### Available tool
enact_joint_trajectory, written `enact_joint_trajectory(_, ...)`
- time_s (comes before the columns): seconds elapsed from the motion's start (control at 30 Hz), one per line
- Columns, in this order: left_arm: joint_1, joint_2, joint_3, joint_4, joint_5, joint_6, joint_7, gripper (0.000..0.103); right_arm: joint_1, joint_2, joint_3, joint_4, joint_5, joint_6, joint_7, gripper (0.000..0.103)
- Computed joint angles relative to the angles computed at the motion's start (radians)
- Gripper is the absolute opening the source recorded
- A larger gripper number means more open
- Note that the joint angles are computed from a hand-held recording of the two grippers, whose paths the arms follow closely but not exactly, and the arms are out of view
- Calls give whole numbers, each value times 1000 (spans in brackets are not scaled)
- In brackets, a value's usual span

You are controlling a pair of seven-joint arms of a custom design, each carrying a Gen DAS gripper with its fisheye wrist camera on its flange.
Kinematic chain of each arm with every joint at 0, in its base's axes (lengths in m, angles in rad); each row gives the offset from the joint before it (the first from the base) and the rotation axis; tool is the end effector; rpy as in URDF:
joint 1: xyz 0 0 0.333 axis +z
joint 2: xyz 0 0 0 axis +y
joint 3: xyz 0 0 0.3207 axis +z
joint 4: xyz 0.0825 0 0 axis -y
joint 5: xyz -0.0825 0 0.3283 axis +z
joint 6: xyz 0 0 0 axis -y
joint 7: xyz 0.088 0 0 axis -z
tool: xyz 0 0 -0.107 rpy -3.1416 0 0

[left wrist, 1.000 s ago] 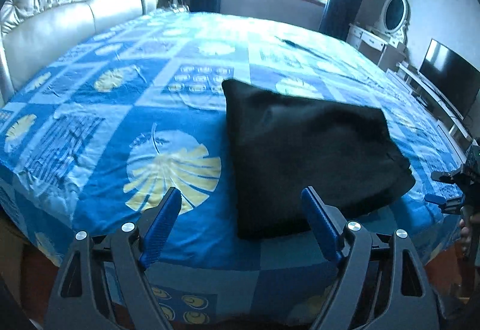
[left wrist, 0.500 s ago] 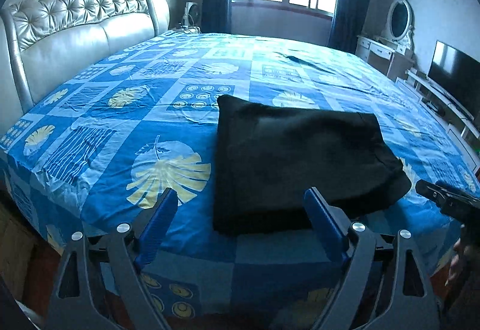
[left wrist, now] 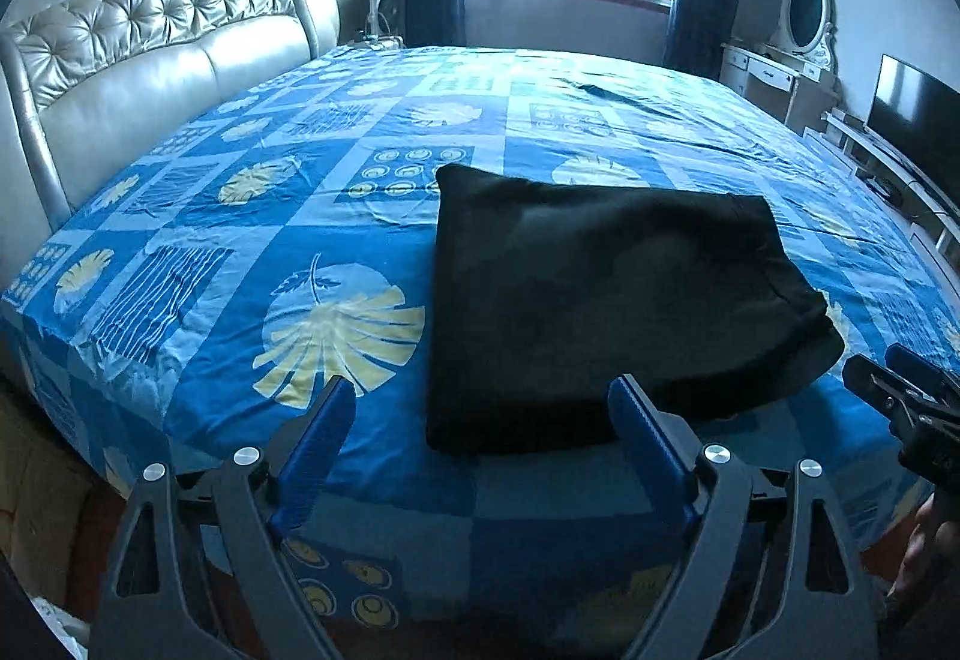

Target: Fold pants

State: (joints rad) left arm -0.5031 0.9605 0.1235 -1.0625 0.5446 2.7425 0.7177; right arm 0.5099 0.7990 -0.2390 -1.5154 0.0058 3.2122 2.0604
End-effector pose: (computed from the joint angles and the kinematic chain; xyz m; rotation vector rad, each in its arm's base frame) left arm 0.6948 -0.3453 0.3529 -1.6987 1.7788 -0.7907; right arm 0.6807 0.2442 0.3484 -1.5572 1.6706 -0.5840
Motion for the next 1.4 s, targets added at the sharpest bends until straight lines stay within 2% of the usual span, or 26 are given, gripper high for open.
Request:
enact_joint_trajectory(0.2, 0, -2, 4, -3, -8, 7, -20, 85, 6, 5, -3, 4, -2, 5, -10, 93)
enact_joint_trajectory(0.3, -20, -7, 40, -10, 21, 9, -58, 85, 2, 4, 6, 1, 0, 11, -15, 93)
enact_joint_trajectory(0.47, -29, -19, 62, -36, 55, 51, -114, 85, -12, 1, 27, 0, 3, 7, -26, 93)
enact_joint_trajectory(0.53, -44, -18, 88, -33, 82, 39, -141, 85, -20, 0, 39, -1, 4, 4, -31, 93)
enact_joint_trajectory(0.7, -44, -17, 86, -14, 113, 11, -162, 85, -38, -3, 64, -4, 6, 2, -41, 93)
enact_joint_trajectory(0.9, -99, -34, 175, -38, 260, 45, -311, 85, -58, -6, 88, -8, 12, 1, -49, 93)
enact_joint_trajectory(1.0, -93, -42, 164, -48, 308, 69, -346, 86, -56, -6, 86, -10, 15, -2, -47, 93)
enact_joint_trajectory(1.07, -74, -45, 135, -52, 313, 92, -335, 86, -57, -6, 86, -12, 17, 2, -46, 93)
enact_joint_trajectory(1.17, -39, -35, 79, -39, 276, 101, -264, 86, -50, -6, 77, -13, 19, 3, -43, 93)
enact_joint_trajectory(1.4, -22, -18, 38, -22, 174, 80, -166, 86, -47, -6, 72, -13, 19, 6, -43, 93)
